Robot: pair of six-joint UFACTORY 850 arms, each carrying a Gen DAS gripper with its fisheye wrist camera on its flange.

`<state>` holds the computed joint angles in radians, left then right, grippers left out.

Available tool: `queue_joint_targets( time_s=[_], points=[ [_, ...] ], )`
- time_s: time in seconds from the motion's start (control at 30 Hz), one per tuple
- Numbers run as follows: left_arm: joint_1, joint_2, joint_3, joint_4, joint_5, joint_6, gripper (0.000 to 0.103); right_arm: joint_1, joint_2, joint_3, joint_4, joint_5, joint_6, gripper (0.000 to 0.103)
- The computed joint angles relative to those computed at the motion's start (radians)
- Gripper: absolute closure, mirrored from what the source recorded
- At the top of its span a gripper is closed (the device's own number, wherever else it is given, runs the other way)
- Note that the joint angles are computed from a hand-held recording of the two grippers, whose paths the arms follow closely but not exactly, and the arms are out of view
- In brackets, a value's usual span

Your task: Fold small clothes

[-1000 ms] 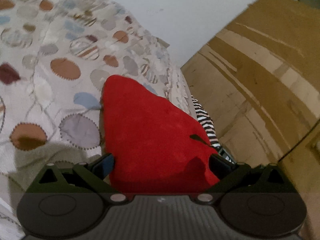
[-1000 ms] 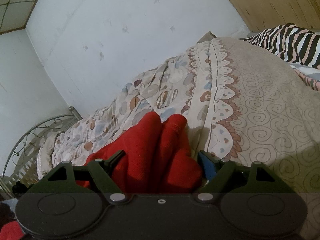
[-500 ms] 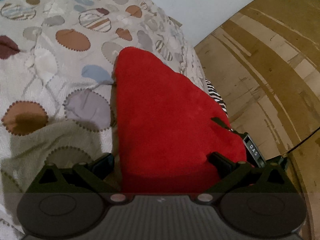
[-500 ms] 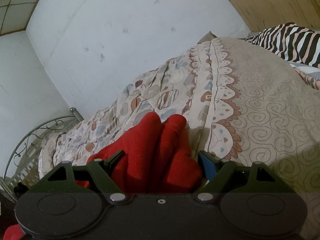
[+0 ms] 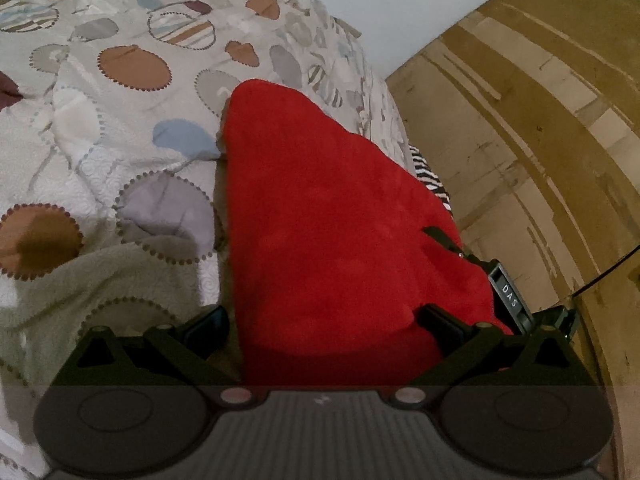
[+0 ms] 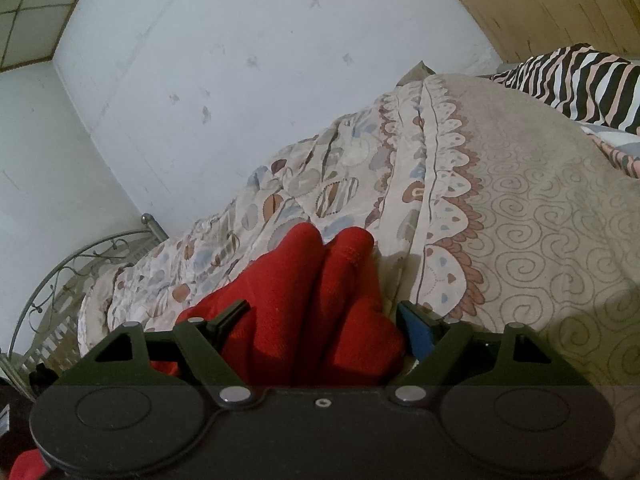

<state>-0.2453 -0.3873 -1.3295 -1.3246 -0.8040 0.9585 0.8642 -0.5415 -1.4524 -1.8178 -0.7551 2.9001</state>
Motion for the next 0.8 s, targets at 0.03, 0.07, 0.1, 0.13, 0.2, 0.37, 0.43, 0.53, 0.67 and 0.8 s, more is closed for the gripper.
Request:
queue_joint_targets(
  time_s=[0.03,0.07,0.1,0.13,0.2,0.37,0.43,0.53,0.67,0.8],
  points=[
    [-0.001,-0.001,-0.002,0.004,0.001,-0.003,0.000,0.000,-0.002,-0.003,0.001,0.000,-0.002,0.022],
    [-0.002,-0.001,-0.002,0.003,0.002,0.000,0.000,0.000,0.002,0.004,-0.003,0.000,0.003,0.022],
    [-0.002,-0.001,-0.001,0.000,0.003,0.007,0.000,0.000,0.003,0.005,-0.003,0.000,0.004,0.022],
    [-0.002,-0.001,0.000,-0.004,0.002,0.013,0.000,-0.001,0.001,0.001,-0.002,0.001,0.002,0.022],
    [-0.001,-0.002,0.000,-0.005,-0.001,0.017,0.000,0.000,0.003,0.005,-0.004,0.000,0.004,0.022],
    [0.000,-0.009,-0.007,-0.007,-0.012,0.020,0.000,-0.001,0.003,0.005,-0.003,0.002,0.001,0.021],
    [0.001,-0.011,-0.006,-0.014,-0.016,0.025,0.000,-0.002,0.002,0.005,-0.004,0.002,0.002,0.021],
    [0.002,-0.013,-0.007,-0.017,-0.022,0.029,0.000,-0.002,-0.001,0.001,-0.002,0.002,-0.002,0.021],
    [0.006,-0.016,-0.014,0.000,-0.038,0.018,0.000,-0.006,-0.004,-0.020,0.063,0.027,-0.075,0.022],
    [0.009,-0.026,-0.022,-0.002,-0.056,0.022,0.000,-0.017,-0.023,-0.115,0.298,0.100,-0.365,0.024]
  ],
)
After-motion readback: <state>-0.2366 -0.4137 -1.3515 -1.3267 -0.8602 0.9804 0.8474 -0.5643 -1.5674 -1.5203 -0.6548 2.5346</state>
